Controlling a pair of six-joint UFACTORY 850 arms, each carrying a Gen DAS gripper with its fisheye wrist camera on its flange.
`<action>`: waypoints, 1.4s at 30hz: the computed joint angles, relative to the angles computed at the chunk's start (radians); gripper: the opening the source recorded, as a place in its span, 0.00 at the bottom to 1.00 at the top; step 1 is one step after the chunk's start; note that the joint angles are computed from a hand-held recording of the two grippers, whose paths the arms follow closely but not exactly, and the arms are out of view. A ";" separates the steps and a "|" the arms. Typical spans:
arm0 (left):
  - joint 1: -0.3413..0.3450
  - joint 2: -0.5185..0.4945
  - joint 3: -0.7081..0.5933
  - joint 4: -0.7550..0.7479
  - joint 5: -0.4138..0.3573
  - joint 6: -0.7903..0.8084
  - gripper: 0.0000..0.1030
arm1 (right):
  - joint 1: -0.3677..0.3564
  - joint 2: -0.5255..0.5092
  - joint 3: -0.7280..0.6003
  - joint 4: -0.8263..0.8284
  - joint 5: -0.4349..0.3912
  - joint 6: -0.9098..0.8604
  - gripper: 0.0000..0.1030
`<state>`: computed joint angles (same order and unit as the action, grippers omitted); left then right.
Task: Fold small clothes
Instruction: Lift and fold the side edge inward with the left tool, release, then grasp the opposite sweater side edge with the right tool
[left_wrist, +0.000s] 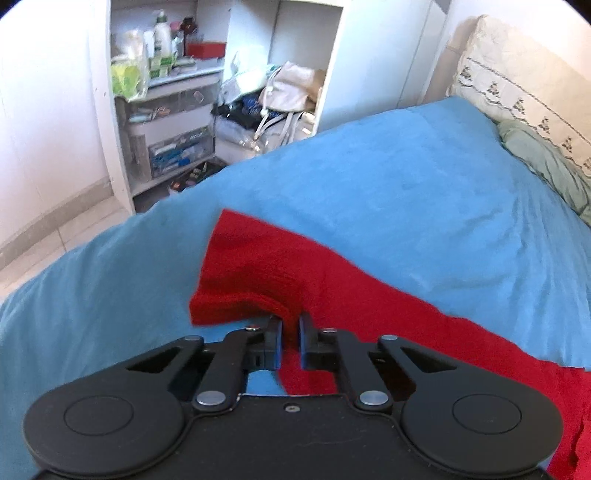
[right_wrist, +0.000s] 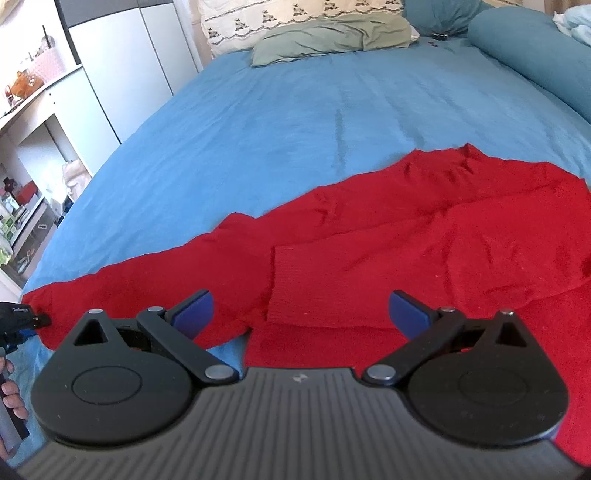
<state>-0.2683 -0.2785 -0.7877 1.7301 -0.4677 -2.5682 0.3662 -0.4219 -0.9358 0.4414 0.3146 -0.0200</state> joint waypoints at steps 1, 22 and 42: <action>-0.005 0.002 -0.005 -0.006 -0.006 0.011 0.08 | -0.009 0.008 0.009 -0.036 0.004 0.033 1.00; -0.529 -0.294 -0.613 -0.136 -0.112 0.430 0.07 | -0.491 0.190 0.087 -1.013 0.038 0.699 1.00; -0.577 -0.509 -0.753 -0.374 0.051 0.726 0.88 | -0.589 0.045 -0.024 -1.528 0.054 1.051 1.00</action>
<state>-0.8453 -0.7879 -1.5408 1.3561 -0.4167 -1.8418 -0.2231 -0.3771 -0.9593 -1.0870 0.3689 1.0309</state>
